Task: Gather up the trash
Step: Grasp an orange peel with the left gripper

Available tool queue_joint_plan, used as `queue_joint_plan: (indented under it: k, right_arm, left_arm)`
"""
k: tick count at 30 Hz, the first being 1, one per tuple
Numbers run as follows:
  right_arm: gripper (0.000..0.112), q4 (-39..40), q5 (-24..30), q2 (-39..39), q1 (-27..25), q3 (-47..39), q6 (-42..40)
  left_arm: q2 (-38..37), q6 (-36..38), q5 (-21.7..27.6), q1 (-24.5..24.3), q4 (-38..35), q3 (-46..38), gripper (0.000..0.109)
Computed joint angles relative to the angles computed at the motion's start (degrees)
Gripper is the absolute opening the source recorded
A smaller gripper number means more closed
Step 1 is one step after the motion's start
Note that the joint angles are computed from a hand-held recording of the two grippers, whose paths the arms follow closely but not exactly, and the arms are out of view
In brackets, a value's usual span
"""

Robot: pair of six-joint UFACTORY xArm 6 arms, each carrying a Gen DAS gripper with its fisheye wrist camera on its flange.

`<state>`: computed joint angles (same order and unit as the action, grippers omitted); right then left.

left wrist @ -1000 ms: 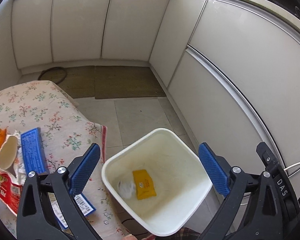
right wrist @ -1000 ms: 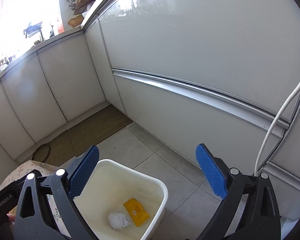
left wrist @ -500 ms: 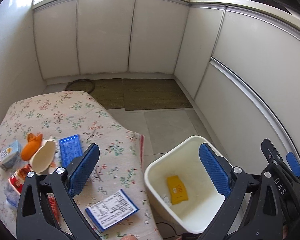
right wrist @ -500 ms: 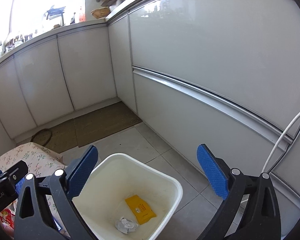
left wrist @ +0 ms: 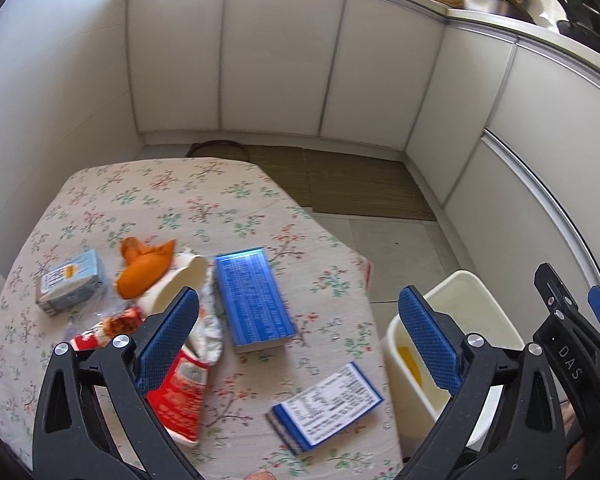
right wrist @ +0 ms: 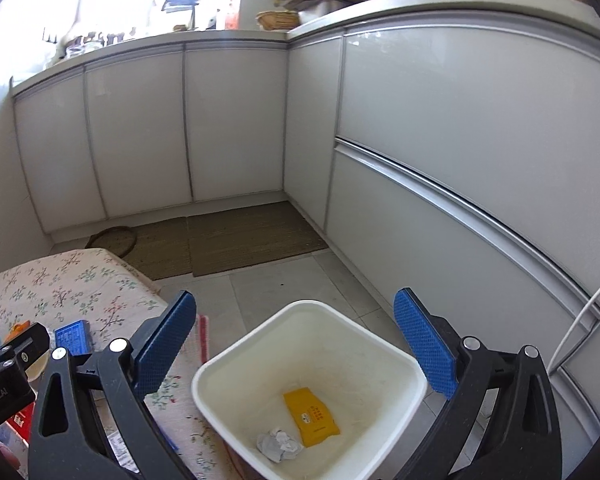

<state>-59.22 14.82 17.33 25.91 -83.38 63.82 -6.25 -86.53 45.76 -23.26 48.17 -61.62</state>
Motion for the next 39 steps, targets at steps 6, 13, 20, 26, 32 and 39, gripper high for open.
queue_joint_plan:
  k: [6,13,20,26,32,39]
  right_arm:
    - [0.096,-1.35,0.27,0.97,3.75,-1.44,-0.87]
    - [0.096,-1.19,1.23,2.83,7.76,-3.93,-3.9]
    - [0.096,-0.7,3.31,5.37,11.17,-6.54,-6.96]
    - [0.096,1.79,4.07,6.15,12.16,-6.74,-9.53]
    - [0.096,8.26,4.85,7.13,11.98,-7.07,-14.19]
    - [0.096,11.8,5.35,7.99,12.02,-7.57,-17.52]
  left_arm:
    - [-6.11,-0.97,0.47,2.41,-1.1,6.85,0.096]
    - [-12.68,0.16,0.94,6.05,-3.53,13.96,0.096]
    - [-20.24,5.26,-2.09,13.28,-9.63,22.92,0.096]
    - [-19.63,18.72,-9.53,21.4,-19.29,24.58,0.096]
    - [-11.89,33.62,-14.68,23.25,-28.41,19.89,0.094]
    - [-4.0,42.35,-17.56,23.39,-34.96,15.59,0.069]
